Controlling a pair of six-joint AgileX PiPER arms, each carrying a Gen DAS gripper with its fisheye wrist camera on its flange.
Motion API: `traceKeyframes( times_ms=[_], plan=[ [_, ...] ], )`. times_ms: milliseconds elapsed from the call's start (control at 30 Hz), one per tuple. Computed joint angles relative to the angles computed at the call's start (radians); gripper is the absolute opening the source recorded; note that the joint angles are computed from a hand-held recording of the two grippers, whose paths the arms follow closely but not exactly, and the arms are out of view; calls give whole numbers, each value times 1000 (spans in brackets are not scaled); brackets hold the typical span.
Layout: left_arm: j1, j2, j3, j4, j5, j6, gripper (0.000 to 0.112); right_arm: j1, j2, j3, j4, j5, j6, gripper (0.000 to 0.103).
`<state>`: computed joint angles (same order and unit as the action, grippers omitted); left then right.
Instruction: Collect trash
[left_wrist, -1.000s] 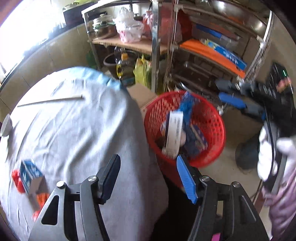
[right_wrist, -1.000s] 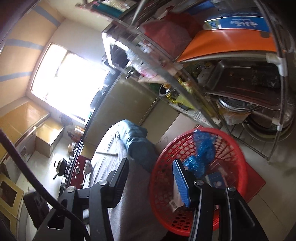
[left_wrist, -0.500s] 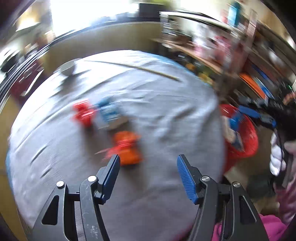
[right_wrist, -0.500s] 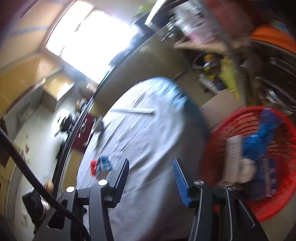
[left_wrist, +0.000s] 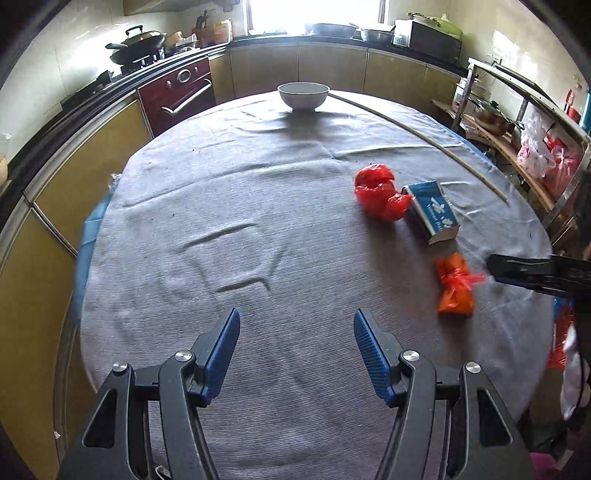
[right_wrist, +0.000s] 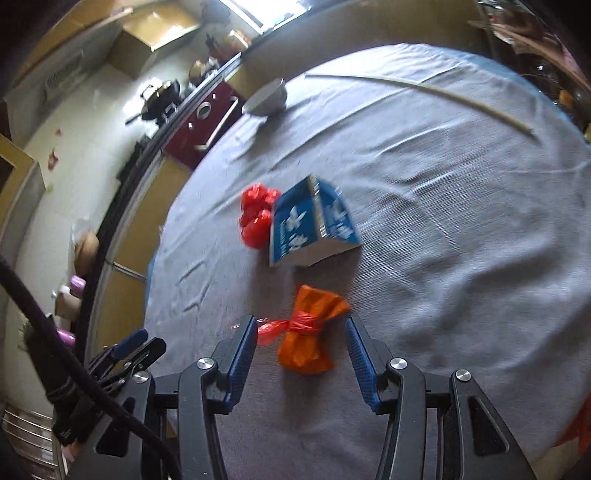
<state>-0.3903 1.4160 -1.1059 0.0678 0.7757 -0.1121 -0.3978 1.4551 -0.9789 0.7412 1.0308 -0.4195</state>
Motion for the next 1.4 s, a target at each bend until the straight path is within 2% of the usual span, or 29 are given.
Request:
traceKeyframes(
  times_ms=[100, 267, 300, 367, 500, 633, 733, 800, 867, 1000, 1133, 1233, 1400],
  plan=[
    [10, -5, 19, -4, -17, 6, 65, 115, 52, -16, -66, -62, 103, 53],
    [30, -13, 36, -44, -20, 35, 65, 217, 120, -39, -157, -126, 227, 52],
    [29, -12, 38, -46, -20, 38, 65, 252, 105, -31, -202, -173, 253, 52],
    [25, -14, 40, -45, -17, 35, 65, 298, 104, -40, -264, -201, 290, 41],
    [21, -6, 33, -50, -8, 27, 65, 341, 85, 0, -279, -263, 282, 38],
    [9, 28, -7, -50, 15, -19, 65, 331, 31, 58, -272, -273, 251, 37],
    [-49, 91, -72, 18, 41, -113, 65, 280, -17, 95, -247, -262, 203, 37],
    [-74, 117, -106, 9, 52, -126, 65, 242, -60, 108, -257, -247, 190, 37],
    [-107, 126, -133, 16, 70, -148, 65, 191, -111, 128, -251, -228, 162, 37],
    [-179, 112, -146, 56, 83, -178, 65, 4, -210, 159, -209, -165, 62, 37],
    [-234, 100, -142, 85, 107, -205, 65, -285, -257, 149, -154, -71, -82, 37],
    [-268, 102, -150, 101, 127, -224, 65, -532, -241, 113, -121, 4, -188, 37],
    [-330, 95, -165, 144, 151, -256, 65, -893, -151, 33, -112, 67, -347, 37]
  ],
)
